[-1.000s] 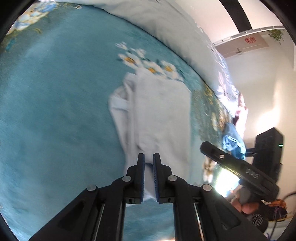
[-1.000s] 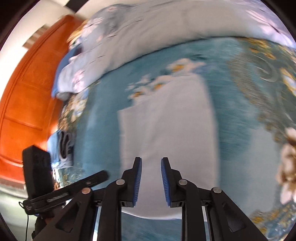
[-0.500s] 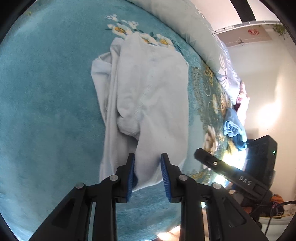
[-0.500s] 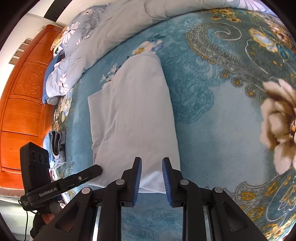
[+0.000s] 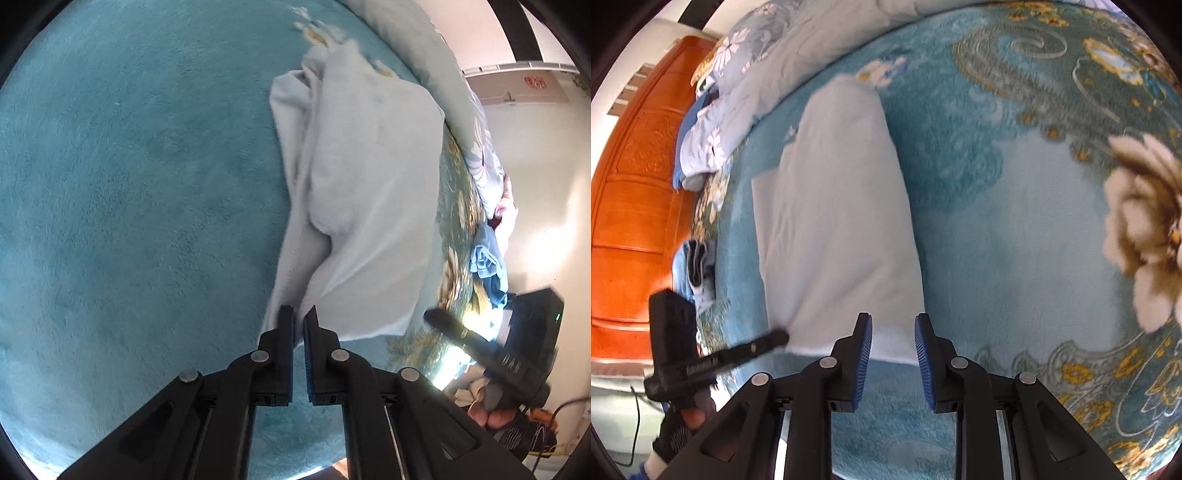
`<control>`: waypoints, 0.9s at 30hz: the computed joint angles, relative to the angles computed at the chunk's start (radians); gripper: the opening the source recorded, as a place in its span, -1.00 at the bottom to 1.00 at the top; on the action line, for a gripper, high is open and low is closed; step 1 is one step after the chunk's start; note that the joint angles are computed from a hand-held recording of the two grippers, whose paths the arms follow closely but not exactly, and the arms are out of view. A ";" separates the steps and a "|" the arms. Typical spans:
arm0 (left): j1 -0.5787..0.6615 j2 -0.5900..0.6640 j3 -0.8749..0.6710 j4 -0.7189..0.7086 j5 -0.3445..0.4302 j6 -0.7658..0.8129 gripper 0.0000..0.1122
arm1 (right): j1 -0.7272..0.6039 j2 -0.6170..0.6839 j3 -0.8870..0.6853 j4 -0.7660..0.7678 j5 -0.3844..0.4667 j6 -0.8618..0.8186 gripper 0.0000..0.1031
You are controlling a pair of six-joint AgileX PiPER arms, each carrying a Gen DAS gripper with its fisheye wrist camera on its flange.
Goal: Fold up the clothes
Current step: 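Open the left gripper and regrasp the folded shirt edge, then close the left gripper on the folded shirt end while the right gripper grasps it too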
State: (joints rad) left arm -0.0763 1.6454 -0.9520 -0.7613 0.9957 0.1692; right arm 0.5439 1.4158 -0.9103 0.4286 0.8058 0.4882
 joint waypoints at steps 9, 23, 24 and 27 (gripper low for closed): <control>0.008 -0.042 -0.163 0.042 0.101 0.091 0.35 | 0.037 -0.001 0.100 0.019 -0.082 0.027 -0.24; 0.090 0.458 -0.609 -0.084 0.055 0.162 0.57 | 0.079 -0.031 0.199 0.091 -0.260 0.104 -0.09; 0.087 0.474 -0.631 -0.075 0.063 0.166 0.59 | 0.085 -0.032 0.202 0.086 -0.271 0.124 -0.04; 0.080 0.506 -0.663 -0.087 0.080 0.221 0.71 | 0.107 -0.037 0.209 0.049 -0.304 0.207 0.03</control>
